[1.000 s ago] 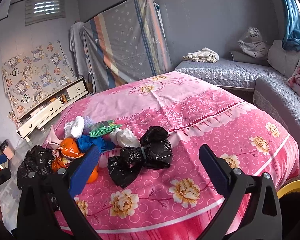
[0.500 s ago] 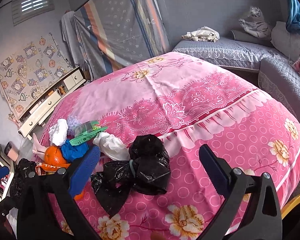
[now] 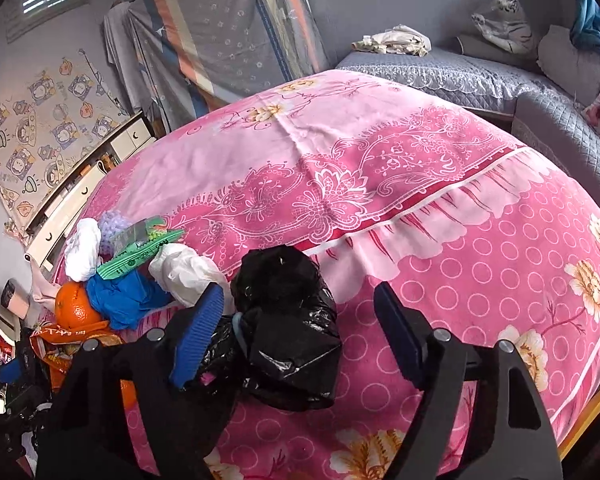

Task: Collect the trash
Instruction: 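Grasp the black plastic bags with the left gripper while the right gripper grasps another black bag, then carry both black bags to the yellow bin and lower them inside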

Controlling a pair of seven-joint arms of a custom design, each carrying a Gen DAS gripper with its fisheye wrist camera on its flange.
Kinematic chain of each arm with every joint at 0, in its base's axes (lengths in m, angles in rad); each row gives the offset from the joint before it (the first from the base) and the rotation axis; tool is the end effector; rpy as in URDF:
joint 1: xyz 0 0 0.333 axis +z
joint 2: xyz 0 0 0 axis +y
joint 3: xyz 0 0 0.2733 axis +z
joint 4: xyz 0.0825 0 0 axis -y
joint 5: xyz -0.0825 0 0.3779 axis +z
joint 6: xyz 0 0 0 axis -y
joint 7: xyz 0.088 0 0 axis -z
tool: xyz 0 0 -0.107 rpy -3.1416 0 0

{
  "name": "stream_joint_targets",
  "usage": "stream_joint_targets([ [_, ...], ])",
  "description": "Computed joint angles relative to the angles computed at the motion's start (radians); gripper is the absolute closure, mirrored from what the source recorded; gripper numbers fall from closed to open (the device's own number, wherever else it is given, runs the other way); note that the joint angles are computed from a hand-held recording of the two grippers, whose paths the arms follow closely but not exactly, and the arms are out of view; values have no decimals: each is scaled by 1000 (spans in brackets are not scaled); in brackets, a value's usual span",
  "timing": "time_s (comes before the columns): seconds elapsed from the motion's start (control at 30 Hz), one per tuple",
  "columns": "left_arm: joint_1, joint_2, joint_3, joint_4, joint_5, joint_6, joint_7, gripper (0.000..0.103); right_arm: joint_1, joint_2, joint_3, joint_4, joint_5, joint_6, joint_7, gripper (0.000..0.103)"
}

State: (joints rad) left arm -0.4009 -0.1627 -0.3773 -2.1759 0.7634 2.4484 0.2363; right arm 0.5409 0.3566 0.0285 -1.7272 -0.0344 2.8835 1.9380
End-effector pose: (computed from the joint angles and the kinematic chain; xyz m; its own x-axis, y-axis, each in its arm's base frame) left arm 0.3815 -0.3829 0.4628 0.0366 -0.9990 0.0268 -0.7235 -0.0450 -0.6889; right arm 0.5733 0.3667 0.4353 0.3091 -0.9206 -0.2387 -0.7331 -0.0707 -0.6764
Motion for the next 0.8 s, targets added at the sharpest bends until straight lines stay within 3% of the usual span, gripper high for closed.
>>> stream_joint_targets([
  [0.07, -1, 16, -1, 13, 3, -7, 8, 55, 4, 10, -1, 13, -3, -16, 1, 36],
  [0.2, -6, 29, 4, 25, 8, -7, 12, 64, -11, 27, 22, 41, 23, -53, -30, 55],
  [0.43, 6, -9, 5, -27, 24, 40, -59, 82, -11, 26, 33, 43, 41, -53, -66, 73],
  [0.53, 14, -30, 0, -40, 40, 58, -87, 86, -34, 20, 65, 40, 92, -54, -123, 76],
  [0.8, 31, -112, -21, -89, 71, 83, -157, 88, -20, -86, 47, -72, 103, 37, -92, 77],
])
